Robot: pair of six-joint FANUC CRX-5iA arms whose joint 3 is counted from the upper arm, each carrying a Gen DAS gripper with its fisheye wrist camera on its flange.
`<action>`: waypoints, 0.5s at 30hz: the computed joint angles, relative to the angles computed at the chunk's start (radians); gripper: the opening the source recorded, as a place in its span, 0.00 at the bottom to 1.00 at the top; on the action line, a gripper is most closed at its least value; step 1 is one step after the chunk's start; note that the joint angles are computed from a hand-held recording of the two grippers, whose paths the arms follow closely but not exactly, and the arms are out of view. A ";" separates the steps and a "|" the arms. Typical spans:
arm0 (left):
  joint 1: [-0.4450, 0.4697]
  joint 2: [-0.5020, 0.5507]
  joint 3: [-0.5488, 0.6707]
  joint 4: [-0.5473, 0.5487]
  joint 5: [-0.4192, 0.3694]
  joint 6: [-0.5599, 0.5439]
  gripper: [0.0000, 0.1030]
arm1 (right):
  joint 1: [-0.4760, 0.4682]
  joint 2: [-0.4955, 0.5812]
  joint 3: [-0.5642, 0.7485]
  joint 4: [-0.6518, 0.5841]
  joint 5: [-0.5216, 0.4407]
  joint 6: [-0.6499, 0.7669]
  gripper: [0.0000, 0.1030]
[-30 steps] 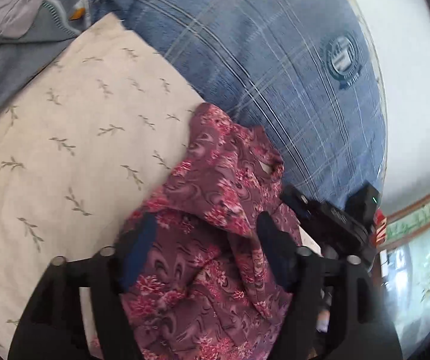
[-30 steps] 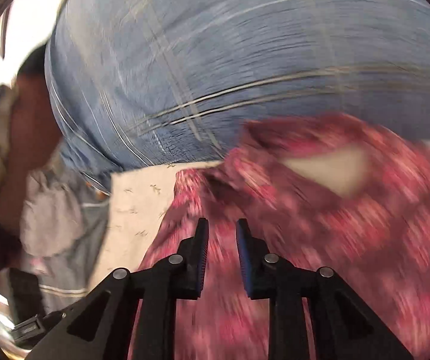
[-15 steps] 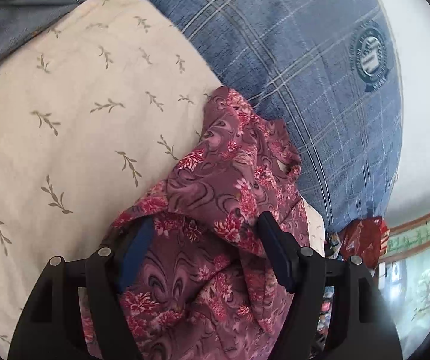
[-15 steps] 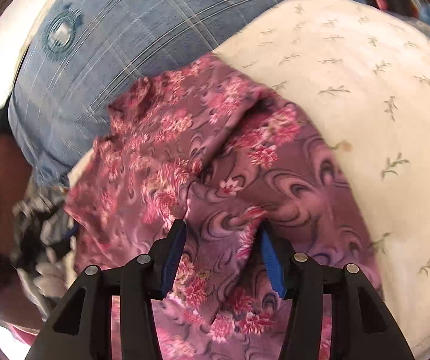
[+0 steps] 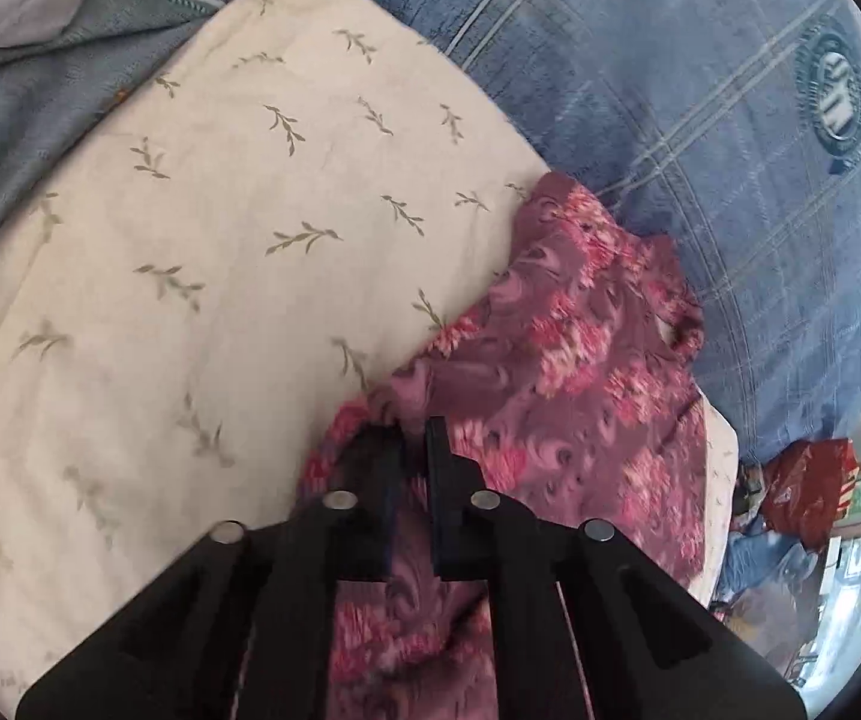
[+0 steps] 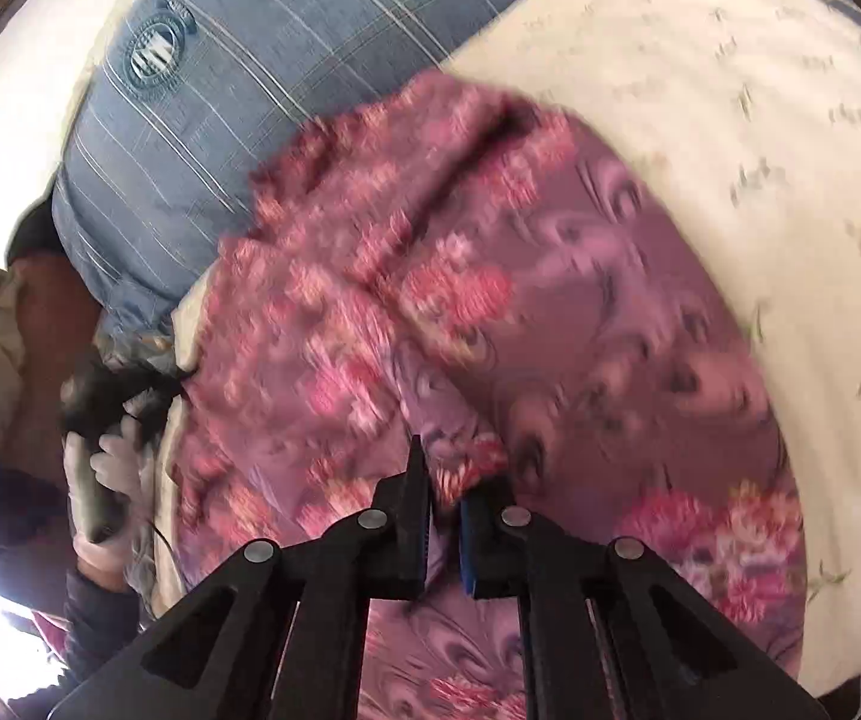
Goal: Fold small clothes
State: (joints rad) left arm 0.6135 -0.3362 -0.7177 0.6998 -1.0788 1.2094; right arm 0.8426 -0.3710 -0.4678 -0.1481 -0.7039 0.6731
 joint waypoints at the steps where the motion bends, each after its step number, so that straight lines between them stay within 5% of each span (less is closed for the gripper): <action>1: 0.014 -0.036 -0.015 0.020 -0.026 -0.027 0.05 | 0.036 -0.019 -0.016 0.108 -0.009 -0.099 0.16; 4: -0.003 -0.135 -0.036 0.047 -0.071 -0.092 0.16 | 0.115 -0.104 -0.114 0.380 0.091 -0.270 0.16; 6: -0.058 -0.166 -0.041 0.034 -0.053 -0.086 0.43 | 0.134 -0.111 -0.137 0.448 0.162 -0.284 0.16; 8: -0.149 -0.151 -0.032 -0.019 -0.006 -0.050 0.45 | 0.134 -0.066 -0.113 0.388 0.182 -0.218 0.16; 10: -0.249 -0.081 0.004 -0.124 0.017 0.026 0.45 | 0.123 0.034 -0.023 0.220 0.079 -0.062 0.15; 12: -0.305 -0.095 0.022 -0.218 0.067 0.062 0.37 | 0.131 0.064 -0.024 0.213 0.078 -0.061 0.09; 15: -0.224 -0.144 0.021 -0.168 -0.046 -0.013 0.36 | 0.109 0.030 -0.009 0.165 0.061 -0.037 0.12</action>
State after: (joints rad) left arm 0.3890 -0.4803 -0.6964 0.5315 -1.1244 1.1967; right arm 0.9517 -0.3410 -0.4769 0.0166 -0.6431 0.6362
